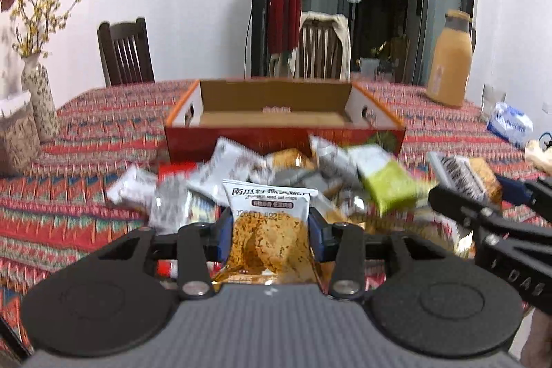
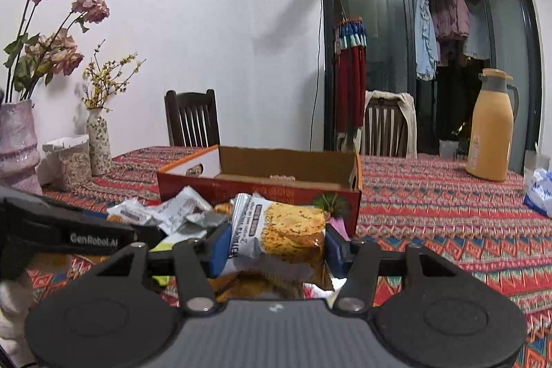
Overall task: Organize snacks
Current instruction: 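Grasp a cracker packet with the left gripper while the right gripper carries its packet to the box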
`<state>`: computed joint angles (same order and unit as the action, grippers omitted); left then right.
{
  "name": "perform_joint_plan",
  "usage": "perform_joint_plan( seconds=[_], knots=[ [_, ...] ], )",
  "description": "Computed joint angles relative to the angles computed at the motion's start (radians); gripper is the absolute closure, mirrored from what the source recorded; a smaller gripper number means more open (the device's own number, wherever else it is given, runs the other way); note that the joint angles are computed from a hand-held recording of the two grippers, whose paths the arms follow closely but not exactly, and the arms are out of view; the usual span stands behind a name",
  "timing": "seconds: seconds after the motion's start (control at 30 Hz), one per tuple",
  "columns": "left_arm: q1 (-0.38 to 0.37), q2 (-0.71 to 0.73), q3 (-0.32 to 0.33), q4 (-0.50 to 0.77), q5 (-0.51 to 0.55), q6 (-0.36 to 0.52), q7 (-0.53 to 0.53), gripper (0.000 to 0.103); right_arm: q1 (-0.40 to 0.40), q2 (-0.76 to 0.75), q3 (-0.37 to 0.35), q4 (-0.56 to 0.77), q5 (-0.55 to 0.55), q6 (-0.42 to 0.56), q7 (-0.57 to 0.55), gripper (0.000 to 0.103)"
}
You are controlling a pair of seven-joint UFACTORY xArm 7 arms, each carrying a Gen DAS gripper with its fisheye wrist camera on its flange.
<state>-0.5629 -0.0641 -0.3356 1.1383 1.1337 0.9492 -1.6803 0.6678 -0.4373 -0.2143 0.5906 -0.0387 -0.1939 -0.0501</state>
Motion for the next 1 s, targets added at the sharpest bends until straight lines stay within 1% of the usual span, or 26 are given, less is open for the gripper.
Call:
perform_joint_plan(
  seconds=[0.2, 0.3, 0.4, 0.43, 0.47, 0.53, 0.57, 0.6, 0.63, 0.67, 0.7, 0.8, 0.9, 1.0],
  knots=[
    [0.023, 0.005, 0.017, 0.048, 0.073, -0.015, 0.008, 0.060, 0.025, 0.092, -0.023, 0.107, -0.009, -0.007, 0.008, 0.048],
    [0.038, 0.020, 0.030, 0.083, 0.115, -0.030, 0.010, 0.060, 0.063, 0.147, -0.061, 0.178, -0.018, 0.003, 0.010, 0.048],
    [0.049, 0.035, 0.046, 0.114, 0.152, -0.049, 0.007, 0.060, 0.087, 0.207, -0.083, 0.265, -0.010, 0.041, -0.020, 0.048],
    [0.052, 0.045, 0.051, 0.132, 0.164, -0.052, 0.011, 0.060, 0.106, 0.228, -0.100, 0.297, 0.001, 0.054, -0.038, 0.048],
    [0.055, 0.052, 0.058, 0.145, 0.170, -0.057, 0.015, 0.060, 0.140, 0.247, -0.132, 0.325, 0.018, 0.064, -0.060, 0.048],
    [0.060, 0.069, 0.072, 0.177, 0.179, -0.069, 0.022, 0.060, 0.223, 0.291, -0.208, 0.392, 0.072, 0.091, -0.114, 0.048],
    [0.062, 0.081, 0.079, 0.197, 0.186, -0.073, 0.025, 0.060, 0.277, 0.319, -0.257, 0.433, 0.121, 0.109, -0.156, 0.048],
    [0.063, 0.090, 0.086, 0.213, 0.190, -0.076, 0.029, 0.060, 0.336, 0.347, -0.309, 0.477, 0.194, 0.130, -0.219, 0.048],
    [0.067, 0.099, 0.097, 0.230, 0.197, -0.084, 0.032, 0.060, 0.367, 0.380, -0.336, 0.523, 0.273, 0.151, -0.282, 0.048],
    [0.068, 0.111, 0.104, 0.251, 0.203, -0.086, 0.034, 0.060, 0.378, 0.417, -0.346, 0.573, 0.363, 0.172, -0.357, 0.048],
    [0.069, 0.123, 0.113, 0.269, 0.206, -0.091, 0.035, 0.060, 0.364, 0.454, -0.335, 0.621, 0.425, 0.197, -0.408, 0.048],
    [0.070, 0.161, 0.139, 0.325, 0.215, -0.105, 0.036, 0.060, 0.288, 0.557, -0.289, 0.754, 0.487, 0.274, -0.456, 0.048],
    [0.064, 0.206, 0.168, 0.379, 0.214, -0.113, 0.039, 0.060, 0.213, 0.660, -0.250, 0.891, 0.496, 0.362, -0.434, 0.048],
    [0.063, 0.266, 0.206, 0.443, 0.189, -0.128, 0.054, 0.060, 0.136, 0.759, -0.209, 1.022, 0.494, 0.452, -0.398, 0.048]
  ],
)
